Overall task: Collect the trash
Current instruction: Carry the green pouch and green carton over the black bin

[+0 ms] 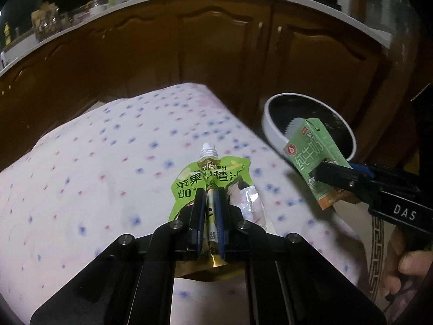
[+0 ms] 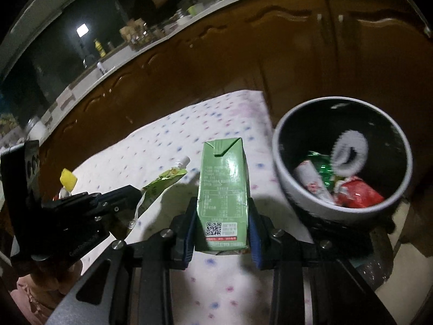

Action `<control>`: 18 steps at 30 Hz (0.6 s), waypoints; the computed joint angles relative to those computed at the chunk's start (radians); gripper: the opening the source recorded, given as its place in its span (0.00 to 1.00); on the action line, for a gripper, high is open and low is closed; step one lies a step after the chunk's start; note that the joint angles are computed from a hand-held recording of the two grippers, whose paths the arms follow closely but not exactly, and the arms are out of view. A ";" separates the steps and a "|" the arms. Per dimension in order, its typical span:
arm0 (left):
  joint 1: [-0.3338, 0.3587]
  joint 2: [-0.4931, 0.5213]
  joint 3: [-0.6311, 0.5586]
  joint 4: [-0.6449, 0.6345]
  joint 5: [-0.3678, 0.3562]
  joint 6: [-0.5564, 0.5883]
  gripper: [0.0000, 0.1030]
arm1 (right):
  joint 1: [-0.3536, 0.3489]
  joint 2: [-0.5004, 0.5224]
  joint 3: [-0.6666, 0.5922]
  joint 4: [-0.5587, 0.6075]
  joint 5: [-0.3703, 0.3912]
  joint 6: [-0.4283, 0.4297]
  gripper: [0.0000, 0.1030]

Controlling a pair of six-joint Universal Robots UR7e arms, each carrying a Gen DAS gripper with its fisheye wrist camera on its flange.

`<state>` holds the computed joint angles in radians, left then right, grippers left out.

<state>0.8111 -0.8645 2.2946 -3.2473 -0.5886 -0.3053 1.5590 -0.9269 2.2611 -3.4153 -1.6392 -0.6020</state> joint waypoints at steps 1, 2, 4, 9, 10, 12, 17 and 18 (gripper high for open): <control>-0.003 0.010 -0.011 -0.003 -0.004 0.008 0.06 | -0.007 -0.011 0.004 -0.004 0.000 -0.003 0.32; -0.004 0.016 -0.018 -0.005 -0.008 0.017 0.06 | -0.016 -0.023 0.007 -0.007 0.000 -0.004 0.32; -0.009 0.035 -0.042 -0.008 -0.016 0.036 0.07 | -0.031 -0.042 0.007 -0.007 0.002 -0.001 0.32; -0.013 0.082 -0.114 0.005 -0.034 0.074 0.06 | -0.059 -0.084 -0.004 0.001 0.006 -0.001 0.32; -0.018 0.090 -0.123 0.009 -0.033 0.072 0.07 | -0.065 -0.091 -0.010 0.005 0.007 -0.001 0.32; -0.017 0.110 -0.157 0.014 -0.042 0.088 0.06 | -0.074 -0.100 -0.022 0.013 0.005 0.002 0.32; -0.013 0.149 -0.227 0.025 -0.056 0.119 0.06 | -0.088 -0.110 -0.054 0.028 -0.003 0.006 0.32; -0.012 0.155 -0.239 0.026 -0.057 0.124 0.06 | -0.090 -0.111 -0.062 0.031 -0.005 0.007 0.32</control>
<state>0.7992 -0.7092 2.0554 -3.2212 -0.6452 -0.1810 1.4687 -1.0377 2.1991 -3.3848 -1.6446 -0.5951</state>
